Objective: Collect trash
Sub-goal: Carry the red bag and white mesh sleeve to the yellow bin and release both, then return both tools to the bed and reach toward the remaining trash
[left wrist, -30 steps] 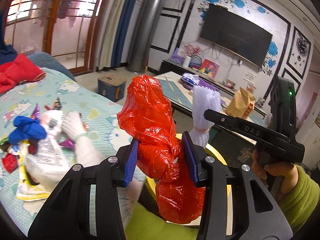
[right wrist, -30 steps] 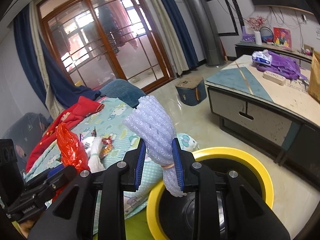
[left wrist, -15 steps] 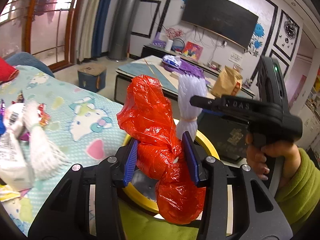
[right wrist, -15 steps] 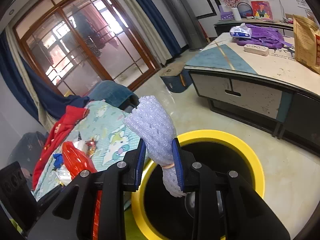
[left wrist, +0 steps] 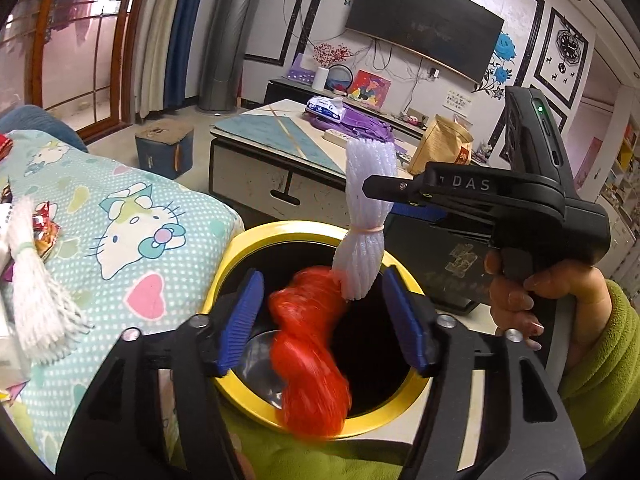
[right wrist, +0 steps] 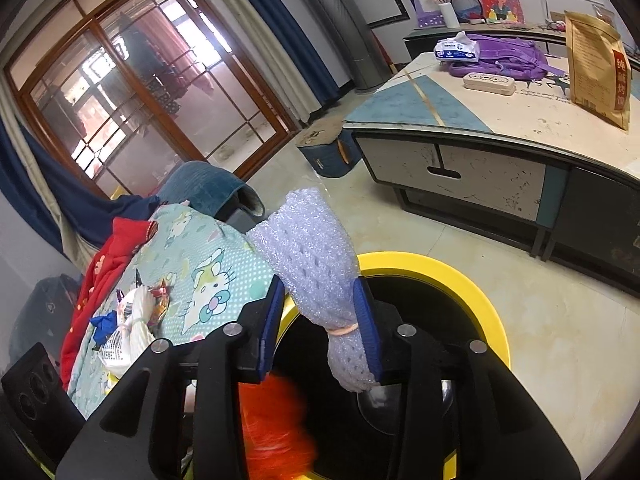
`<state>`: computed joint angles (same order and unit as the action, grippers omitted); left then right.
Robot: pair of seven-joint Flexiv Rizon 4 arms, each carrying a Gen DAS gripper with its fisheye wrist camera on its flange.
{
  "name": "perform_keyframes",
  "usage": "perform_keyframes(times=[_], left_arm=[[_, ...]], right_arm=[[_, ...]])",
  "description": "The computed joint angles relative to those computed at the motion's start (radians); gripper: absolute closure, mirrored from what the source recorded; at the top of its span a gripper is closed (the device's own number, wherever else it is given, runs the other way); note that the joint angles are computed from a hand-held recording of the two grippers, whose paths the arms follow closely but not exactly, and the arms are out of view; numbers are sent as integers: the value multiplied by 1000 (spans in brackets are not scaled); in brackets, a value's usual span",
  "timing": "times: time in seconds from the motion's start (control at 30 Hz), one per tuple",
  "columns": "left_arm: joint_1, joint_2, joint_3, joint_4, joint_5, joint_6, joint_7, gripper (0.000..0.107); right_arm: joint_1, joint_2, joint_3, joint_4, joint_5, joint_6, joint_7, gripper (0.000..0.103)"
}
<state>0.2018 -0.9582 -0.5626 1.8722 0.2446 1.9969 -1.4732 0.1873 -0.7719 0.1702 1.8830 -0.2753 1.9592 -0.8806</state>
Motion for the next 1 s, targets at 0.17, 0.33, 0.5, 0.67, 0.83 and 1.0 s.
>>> perform_keyframes(times=[0.17, 0.33, 0.5, 0.67, 0.83, 1.0], left_arm=[[11, 13, 4, 22, -3, 18, -23, 34], [-11, 55, 54, 54, -14, 71, -64, 20], [-47, 94, 123, 72, -27, 112, -113, 15], [-83, 136, 197, 93, -46, 153, -157, 15], [-123, 173, 277, 124, -84, 207, -194, 15], [-136, 205, 330, 158, -118, 246, -236, 15]], right_arm=[[7, 2, -6, -2, 5, -12, 0, 58], [25, 7, -19, -2, 16, -9, -13, 56], [56, 14, -45, 0, 33, 1, -36, 55], [141, 34, -116, 13, 90, 19, -81, 51], [224, 47, -163, 24, 160, 69, -137, 51], [286, 60, -183, 31, 192, 89, -214, 48]])
